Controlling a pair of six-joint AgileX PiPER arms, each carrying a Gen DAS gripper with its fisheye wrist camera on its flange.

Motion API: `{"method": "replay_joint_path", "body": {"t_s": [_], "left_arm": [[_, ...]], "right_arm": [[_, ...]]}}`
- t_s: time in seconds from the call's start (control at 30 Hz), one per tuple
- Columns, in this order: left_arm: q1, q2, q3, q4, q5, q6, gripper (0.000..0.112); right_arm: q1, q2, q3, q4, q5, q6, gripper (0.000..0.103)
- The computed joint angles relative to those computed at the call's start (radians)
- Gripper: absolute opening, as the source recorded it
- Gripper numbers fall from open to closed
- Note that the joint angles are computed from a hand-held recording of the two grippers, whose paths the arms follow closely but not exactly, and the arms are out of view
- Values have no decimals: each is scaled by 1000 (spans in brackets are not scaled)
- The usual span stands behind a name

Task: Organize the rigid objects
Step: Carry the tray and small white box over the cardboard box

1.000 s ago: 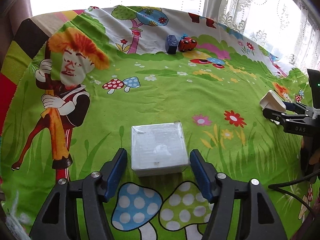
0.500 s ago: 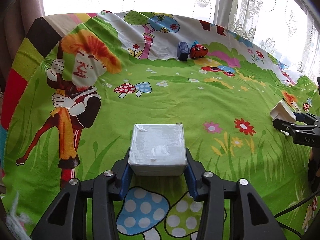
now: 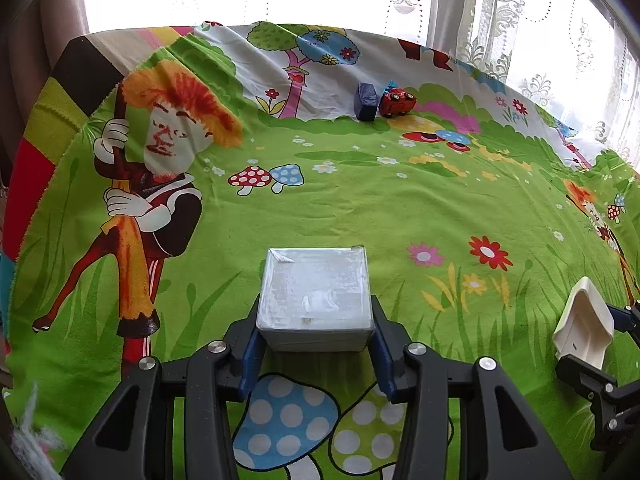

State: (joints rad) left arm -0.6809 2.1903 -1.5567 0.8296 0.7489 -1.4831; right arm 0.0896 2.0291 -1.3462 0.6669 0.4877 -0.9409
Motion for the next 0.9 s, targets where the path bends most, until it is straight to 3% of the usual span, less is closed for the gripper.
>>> {"method": "replay_joint_path", "body": {"t_s": [0.17, 0.4, 0.9], "left_arm": [[0, -3, 3, 0, -3, -2, 46], [-71, -80, 125, 19, -41, -101, 46], [-251, -214, 334, 113, 14, -301, 46]], "right_arm": [[41, -103, 148, 53, -67, -111, 89], [22, -216, 263, 112, -89, -186, 89], [49, -403, 453, 283, -128, -353, 89]]}}
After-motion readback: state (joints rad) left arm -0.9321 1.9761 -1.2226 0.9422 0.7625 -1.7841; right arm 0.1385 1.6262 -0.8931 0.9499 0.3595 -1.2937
